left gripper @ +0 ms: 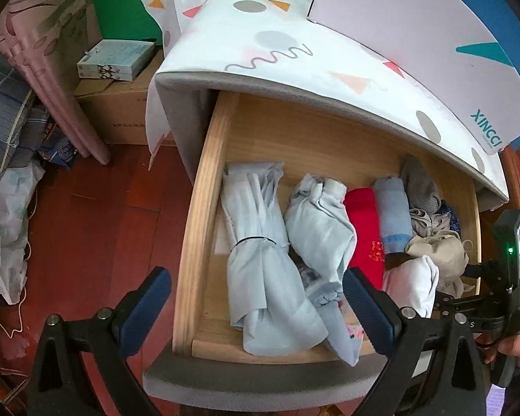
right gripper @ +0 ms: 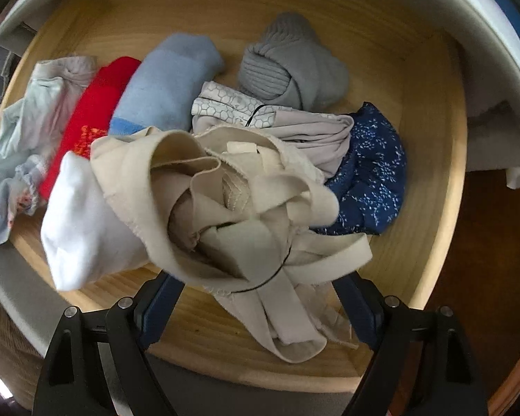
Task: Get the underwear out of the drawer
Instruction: 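Grasp the beige strappy underwear with the right tool while the left tool grasps the pale blue rolled garment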
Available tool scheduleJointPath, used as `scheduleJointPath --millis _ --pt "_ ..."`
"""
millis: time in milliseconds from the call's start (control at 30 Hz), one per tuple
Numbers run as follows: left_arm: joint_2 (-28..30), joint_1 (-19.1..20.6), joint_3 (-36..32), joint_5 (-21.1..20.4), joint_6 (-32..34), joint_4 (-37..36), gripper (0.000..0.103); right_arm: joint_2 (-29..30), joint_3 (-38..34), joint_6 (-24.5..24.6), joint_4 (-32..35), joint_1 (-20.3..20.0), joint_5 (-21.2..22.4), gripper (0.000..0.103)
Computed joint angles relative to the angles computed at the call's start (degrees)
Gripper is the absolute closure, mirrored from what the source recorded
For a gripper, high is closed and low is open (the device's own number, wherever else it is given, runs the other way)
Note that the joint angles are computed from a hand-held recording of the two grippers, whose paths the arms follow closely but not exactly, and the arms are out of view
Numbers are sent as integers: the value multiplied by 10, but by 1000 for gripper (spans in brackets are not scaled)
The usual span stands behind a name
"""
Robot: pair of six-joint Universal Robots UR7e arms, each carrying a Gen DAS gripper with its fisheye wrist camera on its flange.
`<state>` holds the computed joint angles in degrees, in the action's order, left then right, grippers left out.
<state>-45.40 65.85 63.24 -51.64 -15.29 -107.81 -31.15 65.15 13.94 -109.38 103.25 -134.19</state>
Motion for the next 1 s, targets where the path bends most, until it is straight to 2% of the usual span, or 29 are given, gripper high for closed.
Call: scheduleJointPath --millis 167,300,467,667,833,900,1000 --pt "3 2 -9 -4 -11 15 2 31 -42 15 38 -6 -2 19" --pt "6 5 -17 -12 -16 23 2 37 -42 12 17 -6 -1 27" --pt "8 9 -26 -22 -26 32 2 14 -13 22 -8 -7 7 35" --pt "26 9 -53 -25 -42 68 2 -23 50 49 -92 -10 17 37" --pt "43 13 -75 -19 -73 93 3 -62 114 42 -198 -18 39 37" --pt "43 9 -72 -5 -68 89 8 -73 128 36 -219 -23 50 37" --pt "44 4 -72 12 -65 99 24 -80 142 37 -238 -30 67 37"
